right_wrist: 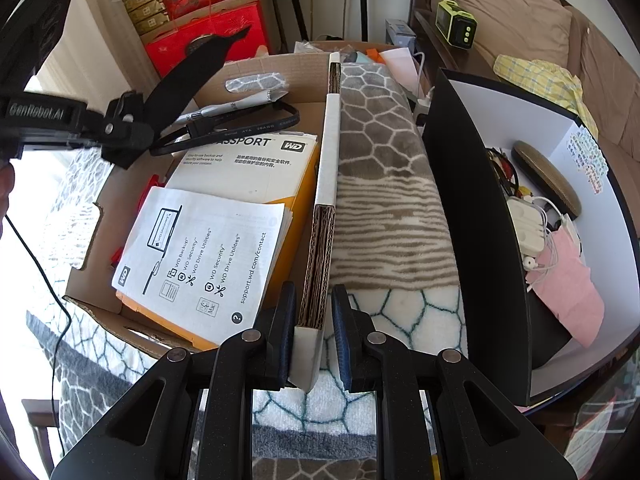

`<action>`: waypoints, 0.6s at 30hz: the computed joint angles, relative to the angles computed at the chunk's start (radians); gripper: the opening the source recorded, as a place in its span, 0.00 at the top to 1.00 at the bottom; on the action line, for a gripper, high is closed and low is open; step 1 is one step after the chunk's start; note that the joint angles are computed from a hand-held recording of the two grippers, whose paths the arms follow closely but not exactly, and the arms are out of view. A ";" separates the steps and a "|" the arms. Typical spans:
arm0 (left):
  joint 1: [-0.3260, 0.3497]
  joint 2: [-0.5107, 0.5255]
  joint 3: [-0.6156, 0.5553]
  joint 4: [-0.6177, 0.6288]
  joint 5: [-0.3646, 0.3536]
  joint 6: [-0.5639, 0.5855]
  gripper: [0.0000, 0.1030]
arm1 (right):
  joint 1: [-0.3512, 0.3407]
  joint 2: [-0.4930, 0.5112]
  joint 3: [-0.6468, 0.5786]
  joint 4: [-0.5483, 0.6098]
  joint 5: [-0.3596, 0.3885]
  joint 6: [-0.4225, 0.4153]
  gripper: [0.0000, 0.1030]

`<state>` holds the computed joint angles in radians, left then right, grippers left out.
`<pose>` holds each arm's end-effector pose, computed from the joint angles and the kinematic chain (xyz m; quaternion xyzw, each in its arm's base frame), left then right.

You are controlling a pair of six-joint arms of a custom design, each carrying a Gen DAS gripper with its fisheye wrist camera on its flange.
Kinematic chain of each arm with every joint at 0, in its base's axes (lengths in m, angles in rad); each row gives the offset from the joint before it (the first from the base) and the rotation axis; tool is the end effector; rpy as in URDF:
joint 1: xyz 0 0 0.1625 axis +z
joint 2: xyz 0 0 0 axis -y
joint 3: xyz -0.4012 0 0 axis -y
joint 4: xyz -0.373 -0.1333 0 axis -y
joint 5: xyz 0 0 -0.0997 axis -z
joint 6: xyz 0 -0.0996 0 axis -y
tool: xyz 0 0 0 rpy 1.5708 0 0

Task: Organize objects
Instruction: 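Carry the black strap into the tray and open the left gripper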

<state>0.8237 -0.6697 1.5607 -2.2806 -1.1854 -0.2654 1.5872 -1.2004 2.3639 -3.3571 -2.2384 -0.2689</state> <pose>-0.3031 -0.5786 0.0127 0.2500 0.9451 -0.0148 0.2099 0.0785 -0.4184 0.1886 0.0285 -0.9045 0.2479 0.3458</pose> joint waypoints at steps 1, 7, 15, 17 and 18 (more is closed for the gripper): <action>-0.001 -0.006 0.011 0.005 -0.006 0.006 0.89 | -0.001 -0.001 0.000 0.001 0.000 0.000 0.84; -0.006 -0.017 0.039 0.065 -0.021 0.003 0.86 | -0.004 -0.004 0.002 -0.001 0.008 0.000 0.84; 0.008 -0.048 0.054 0.012 -0.091 -0.014 0.50 | 0.000 -0.005 0.001 0.003 0.005 0.006 0.84; 0.004 -0.061 0.061 -0.008 -0.083 -0.012 0.49 | 0.001 -0.006 0.001 0.005 0.005 0.009 0.84; 0.004 -0.066 0.059 -0.008 -0.081 -0.011 0.49 | 0.001 -0.006 0.001 0.006 0.005 0.009 0.84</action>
